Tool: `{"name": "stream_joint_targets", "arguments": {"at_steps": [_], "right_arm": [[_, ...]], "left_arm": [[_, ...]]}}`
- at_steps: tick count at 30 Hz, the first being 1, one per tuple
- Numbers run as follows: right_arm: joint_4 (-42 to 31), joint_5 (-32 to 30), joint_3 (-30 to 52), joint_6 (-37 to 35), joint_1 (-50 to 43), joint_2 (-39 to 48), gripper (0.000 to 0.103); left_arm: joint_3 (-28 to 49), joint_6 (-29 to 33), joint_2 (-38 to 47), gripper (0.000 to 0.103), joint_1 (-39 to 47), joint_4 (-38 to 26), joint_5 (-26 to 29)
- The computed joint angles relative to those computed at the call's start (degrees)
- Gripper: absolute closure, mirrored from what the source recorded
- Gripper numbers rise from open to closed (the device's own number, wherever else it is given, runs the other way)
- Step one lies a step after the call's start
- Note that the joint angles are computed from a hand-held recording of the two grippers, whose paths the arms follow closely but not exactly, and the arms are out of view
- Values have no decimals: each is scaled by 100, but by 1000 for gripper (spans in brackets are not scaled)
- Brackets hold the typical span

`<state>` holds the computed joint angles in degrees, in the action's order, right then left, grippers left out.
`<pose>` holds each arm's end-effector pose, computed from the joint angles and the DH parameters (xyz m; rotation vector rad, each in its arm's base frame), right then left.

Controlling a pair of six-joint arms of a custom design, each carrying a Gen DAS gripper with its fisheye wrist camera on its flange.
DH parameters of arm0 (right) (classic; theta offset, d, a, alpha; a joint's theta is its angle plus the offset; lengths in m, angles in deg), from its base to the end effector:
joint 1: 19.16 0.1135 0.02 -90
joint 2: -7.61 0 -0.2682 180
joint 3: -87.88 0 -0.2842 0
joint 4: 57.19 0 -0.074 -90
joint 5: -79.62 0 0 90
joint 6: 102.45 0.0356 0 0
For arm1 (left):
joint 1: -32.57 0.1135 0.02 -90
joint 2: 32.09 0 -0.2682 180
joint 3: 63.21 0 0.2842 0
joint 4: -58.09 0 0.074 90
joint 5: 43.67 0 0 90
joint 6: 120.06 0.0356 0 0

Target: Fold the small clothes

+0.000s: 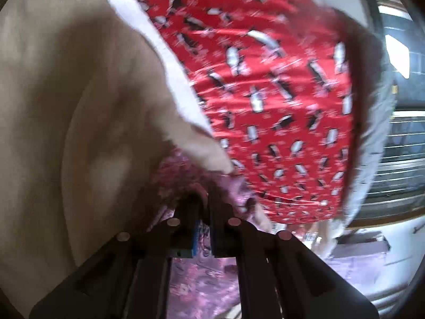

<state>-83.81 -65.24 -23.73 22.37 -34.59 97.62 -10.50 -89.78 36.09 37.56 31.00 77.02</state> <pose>0.3424 -0.0643 0.2065 0.5570 2.2465 1.3074 0.2718 0.0055 0.2159 -1.0508 2.2050 -1.0807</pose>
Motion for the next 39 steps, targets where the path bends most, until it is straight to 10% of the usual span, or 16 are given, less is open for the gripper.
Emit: {"name": "stream_joint_targets", "arguments": {"at_steps": [8, 13, 24, 34, 36, 37, 38, 39], "right_arm": [[-1833, 1143, 363, -2187, 115, -243, 50], [-1742, 1317, 159, -2276, 228, -371, 50], [-1722, 1414, 92, -2518, 366, -477, 50], [-1295, 2298, 377, -2317, 940, -141, 42], [-1146, 2483, 464, -2248, 1106, -12, 43], [-1056, 2567, 475, -2274, 1190, -6, 45], [-1001, 2612, 502, -2390, 1274, -20, 62], [-980, 2592, 536, -2532, 1335, -48, 98]], "left_arm": [[454, 680, 111, 99, 70, -704, -51], [361, -108, 250, 92, -1, -124, 17], [1758, 1643, 596, 58, -744, -1730, -1603], [1200, 2174, 1146, 51, -700, -1746, -826], [1208, 2107, 1136, 53, -1002, -1634, -1268], [1235, 2097, 1099, 71, -1137, -1609, -1499], [1270, 2130, 1052, 103, -1281, -1557, -1773], [1323, 2116, 1040, 103, -1360, -1574, -1904]]}}
